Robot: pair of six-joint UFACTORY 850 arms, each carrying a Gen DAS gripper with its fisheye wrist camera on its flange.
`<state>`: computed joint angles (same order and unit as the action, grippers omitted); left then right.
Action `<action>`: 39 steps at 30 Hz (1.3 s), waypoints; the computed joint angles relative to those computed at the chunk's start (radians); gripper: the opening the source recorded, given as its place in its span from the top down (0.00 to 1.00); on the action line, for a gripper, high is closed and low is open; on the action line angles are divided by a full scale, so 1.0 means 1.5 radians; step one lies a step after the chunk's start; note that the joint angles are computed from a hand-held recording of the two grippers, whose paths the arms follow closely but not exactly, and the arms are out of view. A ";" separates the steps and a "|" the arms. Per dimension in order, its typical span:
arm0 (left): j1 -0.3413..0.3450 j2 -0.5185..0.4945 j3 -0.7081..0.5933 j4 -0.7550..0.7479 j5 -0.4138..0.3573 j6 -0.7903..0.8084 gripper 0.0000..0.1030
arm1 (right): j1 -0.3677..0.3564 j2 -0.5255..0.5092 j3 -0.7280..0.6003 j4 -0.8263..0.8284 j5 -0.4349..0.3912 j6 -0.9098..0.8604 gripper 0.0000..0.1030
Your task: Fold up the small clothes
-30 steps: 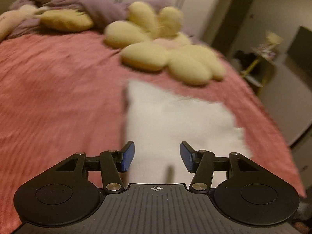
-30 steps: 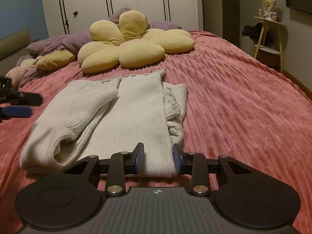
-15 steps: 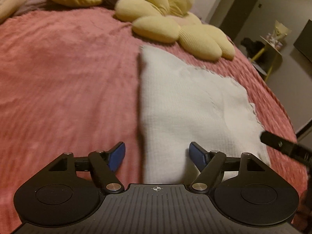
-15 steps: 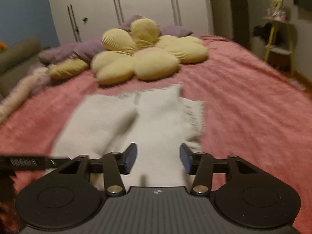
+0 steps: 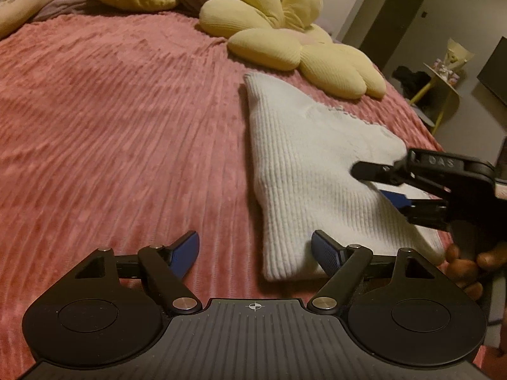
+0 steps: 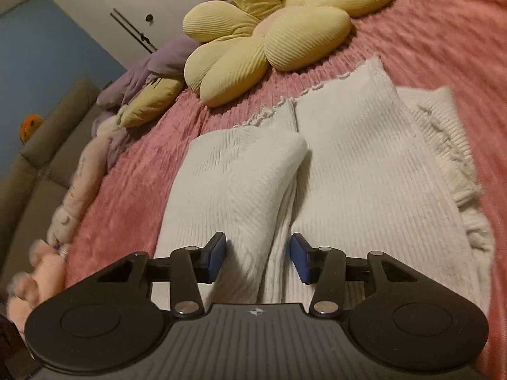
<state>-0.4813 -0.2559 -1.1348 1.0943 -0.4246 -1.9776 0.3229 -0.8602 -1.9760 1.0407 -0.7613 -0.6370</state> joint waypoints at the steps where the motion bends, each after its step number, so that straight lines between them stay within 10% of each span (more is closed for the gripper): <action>1: 0.000 -0.002 -0.001 0.000 0.003 0.000 0.19 | -0.002 -0.010 -0.012 0.006 -0.010 0.015 0.55; 5: -0.003 -0.011 -0.014 -0.021 0.008 0.026 0.19 | -0.006 -0.051 -0.062 0.028 -0.051 0.062 0.52; 8: -0.007 -0.016 -0.026 -0.036 -0.002 0.046 0.19 | 0.005 -0.048 -0.072 -0.011 -0.030 0.056 0.80; 15: -0.013 -0.032 -0.056 -0.035 0.002 0.071 0.14 | 0.049 0.115 0.130 0.045 0.330 -0.343 0.85; 19: -0.022 -0.062 -0.090 -0.074 -0.009 0.128 0.15 | 0.057 0.112 0.145 -0.162 0.443 -0.231 0.85; 23: -0.019 -0.080 -0.108 -0.131 0.003 0.178 0.15 | 0.024 0.059 0.084 -0.294 0.339 -0.011 0.80; 29: -0.016 -0.082 -0.110 -0.142 0.006 0.183 0.15 | -0.031 0.077 0.095 -0.070 0.190 -0.080 0.67; 39: -0.020 -0.074 -0.121 -0.125 -0.017 0.171 0.15 | -0.033 0.128 0.167 -0.038 0.215 -0.113 0.84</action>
<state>-0.5119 -0.3662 -1.3159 0.9070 -0.4501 -1.7210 0.2730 -0.6683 -1.7261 0.9839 -0.4383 -0.8068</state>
